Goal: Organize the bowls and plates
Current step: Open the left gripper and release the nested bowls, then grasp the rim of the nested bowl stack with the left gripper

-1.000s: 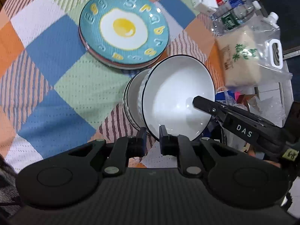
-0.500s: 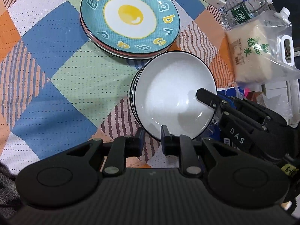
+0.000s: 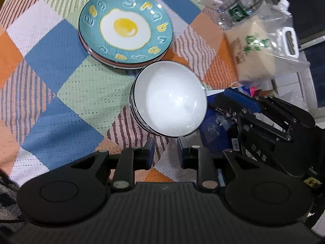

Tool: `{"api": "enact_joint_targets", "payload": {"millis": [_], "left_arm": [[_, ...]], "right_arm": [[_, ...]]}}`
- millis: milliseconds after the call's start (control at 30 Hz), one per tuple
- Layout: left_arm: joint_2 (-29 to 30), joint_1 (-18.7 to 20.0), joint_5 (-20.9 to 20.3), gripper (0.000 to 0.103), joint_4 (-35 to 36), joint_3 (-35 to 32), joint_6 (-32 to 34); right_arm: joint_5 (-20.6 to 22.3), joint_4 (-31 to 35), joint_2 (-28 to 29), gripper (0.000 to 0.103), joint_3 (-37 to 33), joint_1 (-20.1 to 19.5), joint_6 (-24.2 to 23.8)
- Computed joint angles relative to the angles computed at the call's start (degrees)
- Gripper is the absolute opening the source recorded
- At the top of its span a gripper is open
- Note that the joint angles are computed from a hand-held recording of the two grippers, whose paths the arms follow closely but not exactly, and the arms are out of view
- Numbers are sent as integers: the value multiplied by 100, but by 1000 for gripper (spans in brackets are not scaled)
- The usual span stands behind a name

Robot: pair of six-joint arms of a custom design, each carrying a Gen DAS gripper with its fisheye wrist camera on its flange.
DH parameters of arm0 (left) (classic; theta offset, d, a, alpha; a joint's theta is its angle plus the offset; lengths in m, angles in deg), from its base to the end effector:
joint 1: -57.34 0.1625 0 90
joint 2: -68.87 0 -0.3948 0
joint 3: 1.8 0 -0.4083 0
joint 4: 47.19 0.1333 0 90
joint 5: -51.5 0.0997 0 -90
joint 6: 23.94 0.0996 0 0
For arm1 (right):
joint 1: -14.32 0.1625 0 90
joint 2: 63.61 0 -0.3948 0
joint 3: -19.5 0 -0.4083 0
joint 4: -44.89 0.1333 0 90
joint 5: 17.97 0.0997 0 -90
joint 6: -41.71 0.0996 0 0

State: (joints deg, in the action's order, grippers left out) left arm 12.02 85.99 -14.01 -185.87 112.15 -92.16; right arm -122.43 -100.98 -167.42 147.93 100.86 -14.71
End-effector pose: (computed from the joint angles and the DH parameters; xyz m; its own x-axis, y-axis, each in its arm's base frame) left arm -0.3753 -0.4040 0.0460 -0.9483 -0.1333 -0.2881 -0.0336 0.9446 -0.3265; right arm 0.0834 -0.4180 0.3451 -0.5733 -0.6071 0.5503 -0.7702 0.6284 -0.1091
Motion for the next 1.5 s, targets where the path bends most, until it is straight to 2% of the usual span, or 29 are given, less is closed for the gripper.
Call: {"api": "enact_joint_targets", "payload": {"millis": [100,200,300,433,533,567,667,767,867,1067,1100,1167,1300,1500], "left_arm": [[-6,-166,284,31,429,-97,49],[66,-286,560,32,866,-217,23],[115,-379,770,39,1050,-227,21],[191,-460,995,44,1220,-205,75],[138,-461,1048,50,778,29,125],[127,-463,1095,51,615,111,136],[113,-485,1324,63,53,369,215],[160,-466,1521,70,-620,596,371],[296,-397,1625,75,-1106,698,443],[642,-172,1516,76,-1828,756,551],[682,-153,1503,76,-1937,776,549],[746,-110,1446,76,-2116,808,572],[832,-38,1384,76,-2521,878,661],[1038,143,1276,73,-2899,825,691]], "right_arm": [[123,268,-255,29,9,-35,-233],[-49,247,-379,38,102,-30,-451],[-58,311,-487,47,189,-138,-579],[230,446,-696,56,362,-422,-886],[771,496,-822,59,564,-828,-1290],[838,454,-807,64,623,-912,-1360],[1235,124,-792,71,929,-1279,-1898],[1375,-223,-573,75,1096,-1484,-2143],[1324,-532,-219,76,1119,-1627,-2019],[1475,-1071,216,80,1189,-1884,-1794],[1582,-1081,226,87,1207,-1944,-1768],[1826,-1139,220,92,1271,-2071,-1812],[2015,-1457,325,93,1378,-2142,-1877],[2699,-1951,487,96,1564,-2413,-2187]]}}
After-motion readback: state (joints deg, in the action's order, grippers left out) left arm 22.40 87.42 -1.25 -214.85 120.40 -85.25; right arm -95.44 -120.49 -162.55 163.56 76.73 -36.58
